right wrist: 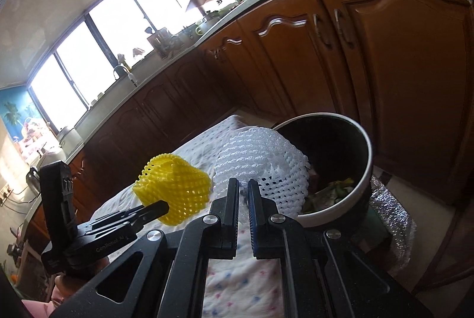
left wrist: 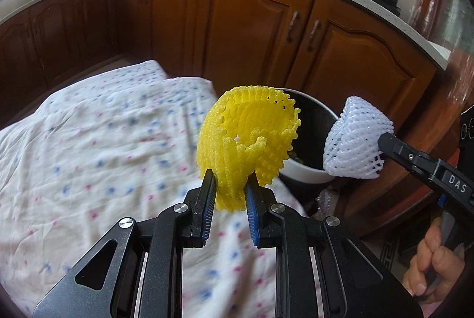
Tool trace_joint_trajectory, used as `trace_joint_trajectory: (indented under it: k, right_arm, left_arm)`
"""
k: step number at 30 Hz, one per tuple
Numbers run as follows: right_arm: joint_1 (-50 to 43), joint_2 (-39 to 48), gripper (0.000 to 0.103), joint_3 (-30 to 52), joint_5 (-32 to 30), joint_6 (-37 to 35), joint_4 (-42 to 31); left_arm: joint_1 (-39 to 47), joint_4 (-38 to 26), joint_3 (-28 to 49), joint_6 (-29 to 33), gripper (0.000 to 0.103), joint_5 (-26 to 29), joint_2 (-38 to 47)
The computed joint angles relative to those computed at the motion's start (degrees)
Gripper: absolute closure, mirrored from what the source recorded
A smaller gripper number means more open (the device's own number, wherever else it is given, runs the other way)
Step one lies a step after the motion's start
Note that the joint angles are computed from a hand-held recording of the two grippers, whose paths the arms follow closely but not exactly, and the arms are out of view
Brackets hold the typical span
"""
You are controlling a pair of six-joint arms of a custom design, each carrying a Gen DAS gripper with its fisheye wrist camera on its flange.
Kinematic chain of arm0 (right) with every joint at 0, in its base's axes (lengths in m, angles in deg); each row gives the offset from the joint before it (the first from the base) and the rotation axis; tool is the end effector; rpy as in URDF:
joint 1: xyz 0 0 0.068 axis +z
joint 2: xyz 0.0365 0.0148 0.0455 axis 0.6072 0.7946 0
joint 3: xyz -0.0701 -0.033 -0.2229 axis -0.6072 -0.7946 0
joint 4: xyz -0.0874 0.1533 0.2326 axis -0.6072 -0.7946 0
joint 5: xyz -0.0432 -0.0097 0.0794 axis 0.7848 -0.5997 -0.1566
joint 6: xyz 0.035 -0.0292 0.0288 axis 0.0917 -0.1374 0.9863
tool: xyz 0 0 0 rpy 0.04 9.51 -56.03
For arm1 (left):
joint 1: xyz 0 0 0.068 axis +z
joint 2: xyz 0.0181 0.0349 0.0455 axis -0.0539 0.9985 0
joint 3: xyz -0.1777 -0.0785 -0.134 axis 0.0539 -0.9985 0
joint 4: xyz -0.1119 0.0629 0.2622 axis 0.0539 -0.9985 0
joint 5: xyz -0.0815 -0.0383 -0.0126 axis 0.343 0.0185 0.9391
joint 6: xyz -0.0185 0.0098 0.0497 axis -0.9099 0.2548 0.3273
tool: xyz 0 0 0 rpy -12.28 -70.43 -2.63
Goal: Collect trash
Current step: 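Carry the white and yellow foam nets over the trash bin with both tools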
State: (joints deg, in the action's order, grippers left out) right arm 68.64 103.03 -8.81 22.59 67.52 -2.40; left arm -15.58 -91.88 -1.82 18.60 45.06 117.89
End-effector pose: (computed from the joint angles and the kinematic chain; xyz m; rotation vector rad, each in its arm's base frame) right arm 0.1585 0.0780 0.2047 0.5791 2.0276 0.3654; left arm 0.3220 -0.0881 0.2180 0.8007 2.2761 -0.5558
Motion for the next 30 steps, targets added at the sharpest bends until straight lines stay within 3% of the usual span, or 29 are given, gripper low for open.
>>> trace_joint_trajectory:
  k: [13, 19, 30]
  right_arm:
    - [-10.9, -0.8, 0.097, -1.6, -7.9, -5.4, -0.1]
    - [-17.7, 3.2, 0.097, -0.7, -14.0, -8.9, 1.3]
    - [-22.4, 9.3, 0.097, 1.7, -18.2, -11.5, 2.8]
  left_arm:
    - [-9.3, -0.4, 7.5, -2.3, 0.085, -5.9, 6.6]
    - [-13.2, -0.9, 12.1, -2.5, 0.085, -9.4, 11.1]
    - [-17.9, -2.5, 19.4, -3.0, 0.085, -15.0, 18.6]
